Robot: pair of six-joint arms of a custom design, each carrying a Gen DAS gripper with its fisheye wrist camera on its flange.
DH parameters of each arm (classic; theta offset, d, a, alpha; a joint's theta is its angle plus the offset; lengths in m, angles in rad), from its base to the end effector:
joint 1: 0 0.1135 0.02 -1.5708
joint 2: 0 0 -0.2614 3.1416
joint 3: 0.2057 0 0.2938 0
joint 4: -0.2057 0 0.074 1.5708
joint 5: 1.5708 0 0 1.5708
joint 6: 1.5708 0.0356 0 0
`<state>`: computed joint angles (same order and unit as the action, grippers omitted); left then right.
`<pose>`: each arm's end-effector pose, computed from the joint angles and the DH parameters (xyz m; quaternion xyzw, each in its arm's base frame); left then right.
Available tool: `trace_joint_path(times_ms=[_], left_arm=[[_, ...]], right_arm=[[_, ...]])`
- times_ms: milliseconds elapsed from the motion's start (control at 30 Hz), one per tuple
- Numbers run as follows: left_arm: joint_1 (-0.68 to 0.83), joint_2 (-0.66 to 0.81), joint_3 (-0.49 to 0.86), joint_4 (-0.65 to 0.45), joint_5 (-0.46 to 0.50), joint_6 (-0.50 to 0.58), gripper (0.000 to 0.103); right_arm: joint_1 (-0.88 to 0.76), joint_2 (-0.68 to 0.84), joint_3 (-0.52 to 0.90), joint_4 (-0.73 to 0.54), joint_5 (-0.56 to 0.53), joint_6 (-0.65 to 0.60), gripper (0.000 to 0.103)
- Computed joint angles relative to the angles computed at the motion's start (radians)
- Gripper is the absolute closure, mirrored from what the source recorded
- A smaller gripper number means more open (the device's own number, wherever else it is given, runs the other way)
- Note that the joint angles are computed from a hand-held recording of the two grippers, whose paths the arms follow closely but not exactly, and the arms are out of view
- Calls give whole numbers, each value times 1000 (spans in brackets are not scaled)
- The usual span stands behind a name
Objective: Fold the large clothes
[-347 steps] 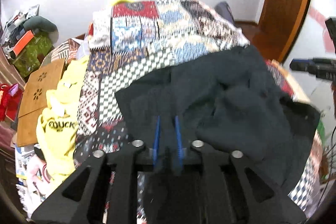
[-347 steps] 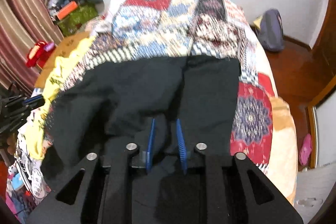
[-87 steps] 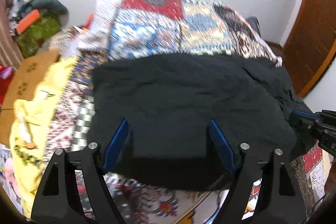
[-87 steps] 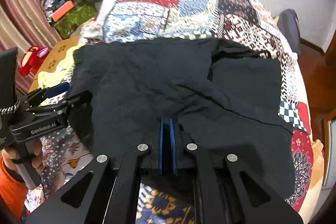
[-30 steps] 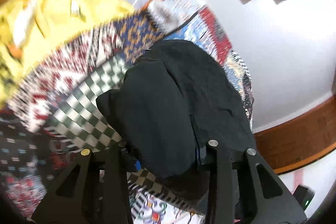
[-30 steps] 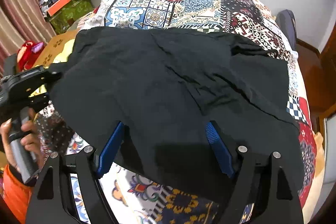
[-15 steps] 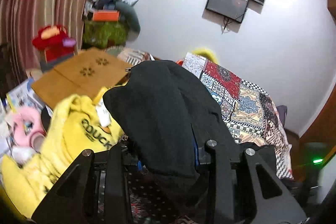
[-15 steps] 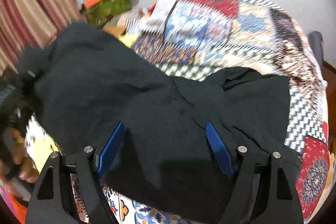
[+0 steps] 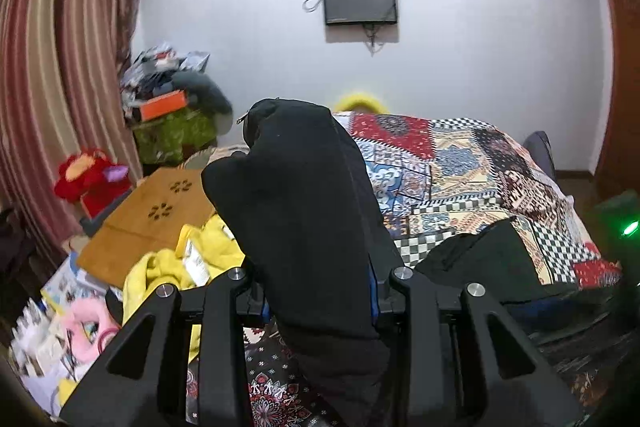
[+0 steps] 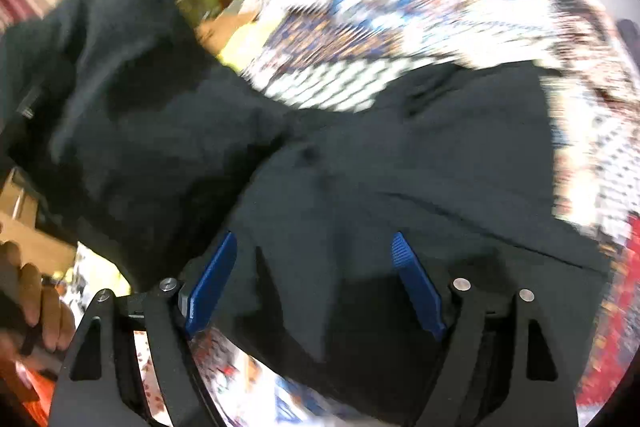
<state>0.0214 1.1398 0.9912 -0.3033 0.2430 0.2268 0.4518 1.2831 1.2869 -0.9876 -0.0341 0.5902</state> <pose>0.3019 -0.0021 0.3204 0.1502 0.8303 -0.0367 0.5355 0.2639 0.1294 0.3340 0.0613 0.9551 0.1581 0.2428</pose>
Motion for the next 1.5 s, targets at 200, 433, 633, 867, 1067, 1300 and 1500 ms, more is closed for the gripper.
trace_joint_path(times_ms=[200, 433, 633, 867, 1067, 1300, 1500], left_arm=[[-126, -108, -57, -3, -53, 53, 70], [-336, -161, -63, -77, -118, 95, 70], [-472, -101, -13, -231, -89, 122, 70], [-615, -82, -41, -393, -130, 182, 68], [-704, -78, -92, -430, -184, 162, 60], [-637, -63, -11, -556, -26, 110, 46], [-549, -170, 5, -670, 42, 216, 45]], right_arm=[[-67, -222, -148, -162, 130, 14, 26], [-198, -266, -295, -50, -18, -2, 14], [-258, -365, -299, -112, -42, -7, 15], [-455, -518, -293, -272, -32, -101, 15], [-654, -557, -217, -356, -153, -202, 15], [-470, -490, -115, -302, -141, -144, 15], [-382, -463, -185, -265, -158, -91, 15]])
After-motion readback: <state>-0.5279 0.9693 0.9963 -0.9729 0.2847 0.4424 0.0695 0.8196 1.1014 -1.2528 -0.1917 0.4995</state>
